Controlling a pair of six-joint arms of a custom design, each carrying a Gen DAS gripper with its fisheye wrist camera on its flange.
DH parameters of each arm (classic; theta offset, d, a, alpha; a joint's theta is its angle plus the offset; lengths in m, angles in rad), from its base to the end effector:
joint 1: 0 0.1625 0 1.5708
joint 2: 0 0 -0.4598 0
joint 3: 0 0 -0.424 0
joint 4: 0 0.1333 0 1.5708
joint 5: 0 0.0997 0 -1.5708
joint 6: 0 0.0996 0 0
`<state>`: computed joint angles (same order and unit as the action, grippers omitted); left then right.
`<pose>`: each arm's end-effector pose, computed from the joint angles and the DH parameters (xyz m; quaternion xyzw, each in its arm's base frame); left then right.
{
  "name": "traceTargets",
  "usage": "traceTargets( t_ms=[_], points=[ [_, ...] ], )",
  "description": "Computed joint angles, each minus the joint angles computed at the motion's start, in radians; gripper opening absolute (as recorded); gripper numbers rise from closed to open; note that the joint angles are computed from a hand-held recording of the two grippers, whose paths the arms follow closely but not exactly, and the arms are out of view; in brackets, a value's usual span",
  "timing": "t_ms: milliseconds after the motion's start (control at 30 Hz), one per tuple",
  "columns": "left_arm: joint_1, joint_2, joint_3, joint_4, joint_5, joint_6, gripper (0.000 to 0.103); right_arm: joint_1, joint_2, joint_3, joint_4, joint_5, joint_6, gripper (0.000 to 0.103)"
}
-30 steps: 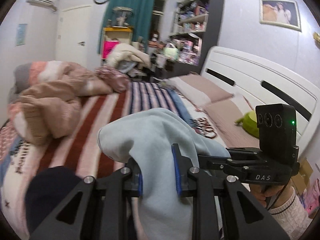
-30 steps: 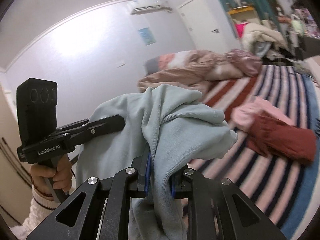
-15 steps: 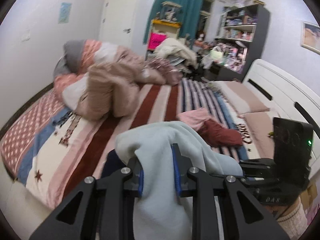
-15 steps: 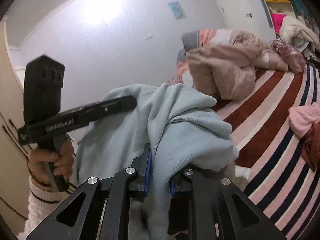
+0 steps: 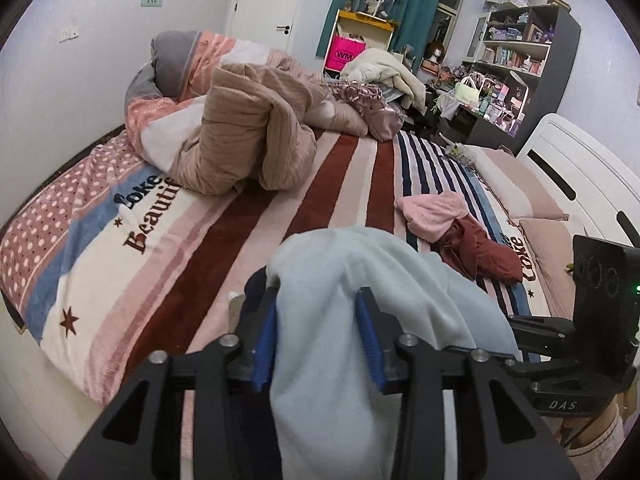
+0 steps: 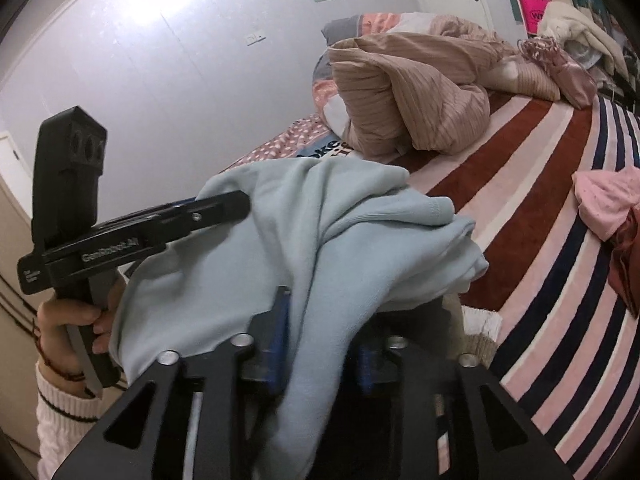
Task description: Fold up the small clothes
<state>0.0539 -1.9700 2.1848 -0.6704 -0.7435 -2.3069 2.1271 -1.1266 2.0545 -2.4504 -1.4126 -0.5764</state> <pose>-0.2074 -0.2181 0.3766 -0.1027 0.7990 -0.4835 0.3425 0.4152 -0.3855 0.1353 -0.5331 0.8420 0.0233 0.0792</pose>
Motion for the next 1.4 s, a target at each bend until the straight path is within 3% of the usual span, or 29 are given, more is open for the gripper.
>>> traceTargets(
  t_ms=[100,367,567,800,867,933,1100,1200,1400],
  points=[
    [-0.014,0.031,-0.019,0.046,-0.013,-0.041,0.052,-0.003,-0.012,0.002,0.004,-0.003,0.004,0.039],
    [-0.055,0.113,-0.064,0.122,-0.032,-0.128,0.056,-0.026,-0.067,0.012,-0.002,0.023,-0.005,0.045],
    [-0.089,0.294,-0.124,0.213,-0.068,-0.205,0.064,-0.068,-0.159,0.055,-0.006,0.065,-0.061,0.047],
    [-0.111,0.542,-0.184,0.243,-0.032,-0.267,0.075,-0.155,-0.306,0.116,0.006,0.071,-0.155,0.051],
    [-0.107,0.618,-0.206,0.246,-0.019,-0.285,0.079,-0.193,-0.371,0.145,-0.011,0.063,-0.199,0.055],
    [-0.105,0.691,-0.229,0.262,-0.014,-0.328,0.09,-0.227,-0.426,0.172,-0.027,0.068,-0.246,0.062],
    [-0.113,0.867,-0.279,0.275,0.053,-0.444,0.102,-0.364,-0.617,0.267,-0.098,0.106,-0.374,0.068],
    [-0.11,0.967,-0.317,0.293,0.091,-0.518,0.102,-0.457,-0.752,0.335,-0.163,0.103,-0.427,0.078],
    [-0.096,1.119,-0.378,0.326,0.189,-0.647,0.102,-0.617,-0.963,0.453,-0.261,0.198,-0.569,0.103]
  ],
)
